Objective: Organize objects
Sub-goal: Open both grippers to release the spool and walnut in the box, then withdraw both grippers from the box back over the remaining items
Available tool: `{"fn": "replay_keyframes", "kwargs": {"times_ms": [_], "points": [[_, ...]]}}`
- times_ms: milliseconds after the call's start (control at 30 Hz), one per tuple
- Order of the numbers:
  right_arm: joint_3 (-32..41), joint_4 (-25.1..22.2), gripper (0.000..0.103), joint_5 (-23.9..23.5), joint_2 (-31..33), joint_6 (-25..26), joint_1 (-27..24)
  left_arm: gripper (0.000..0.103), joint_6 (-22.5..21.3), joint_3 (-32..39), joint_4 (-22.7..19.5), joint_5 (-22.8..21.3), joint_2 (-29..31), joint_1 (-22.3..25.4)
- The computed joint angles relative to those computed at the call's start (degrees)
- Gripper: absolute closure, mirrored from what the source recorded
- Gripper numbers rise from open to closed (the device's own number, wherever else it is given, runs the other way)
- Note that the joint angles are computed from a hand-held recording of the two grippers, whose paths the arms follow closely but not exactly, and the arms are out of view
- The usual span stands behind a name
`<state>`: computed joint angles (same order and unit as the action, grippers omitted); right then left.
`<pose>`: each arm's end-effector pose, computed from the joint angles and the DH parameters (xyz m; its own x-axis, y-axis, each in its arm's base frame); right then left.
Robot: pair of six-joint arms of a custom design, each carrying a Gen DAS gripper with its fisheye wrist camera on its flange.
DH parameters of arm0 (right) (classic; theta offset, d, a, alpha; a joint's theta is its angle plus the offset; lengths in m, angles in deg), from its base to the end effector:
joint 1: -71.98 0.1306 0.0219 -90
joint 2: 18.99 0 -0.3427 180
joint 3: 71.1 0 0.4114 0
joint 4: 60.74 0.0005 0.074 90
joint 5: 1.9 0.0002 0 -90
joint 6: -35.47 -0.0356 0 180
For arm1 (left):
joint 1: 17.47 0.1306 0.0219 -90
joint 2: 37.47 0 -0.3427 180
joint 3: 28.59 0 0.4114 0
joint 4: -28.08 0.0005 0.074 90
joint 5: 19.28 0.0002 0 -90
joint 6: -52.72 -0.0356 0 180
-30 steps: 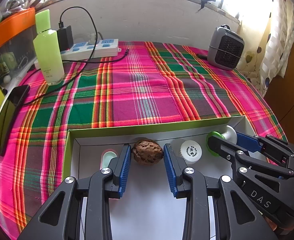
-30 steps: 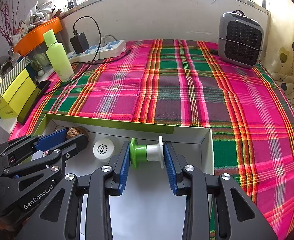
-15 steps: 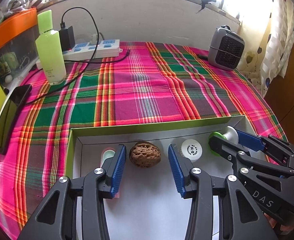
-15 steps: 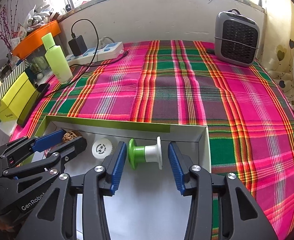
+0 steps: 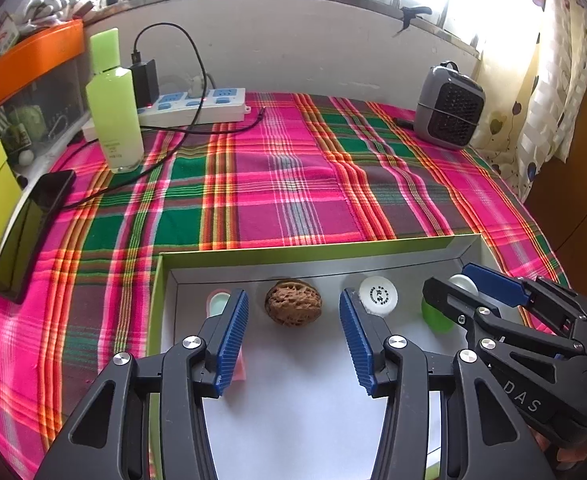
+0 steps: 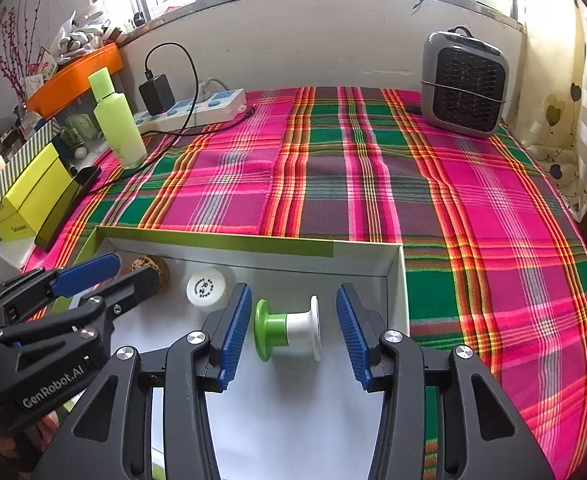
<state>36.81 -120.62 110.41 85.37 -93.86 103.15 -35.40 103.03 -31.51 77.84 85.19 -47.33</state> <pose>0.5006 0.2865 0.3990 -0.7402 0.2375 -0.6291 0.2202 0.9696 0.1070 0.5894 -0.3440 0.3985 -0.6885 0.3577 -0.6308 0.5399 0.8336 -0.1166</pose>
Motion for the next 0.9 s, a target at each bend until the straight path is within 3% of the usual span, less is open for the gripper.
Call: {"fn": "replay_keyframes", "kwargs": {"times_ms": [900], "points": [[-6.56,2.23,0.057,6.60,-7.30,-3.20,6.80,0.055,1.58,-19.86,8.84,-0.23,-16.02,-0.04]]}}
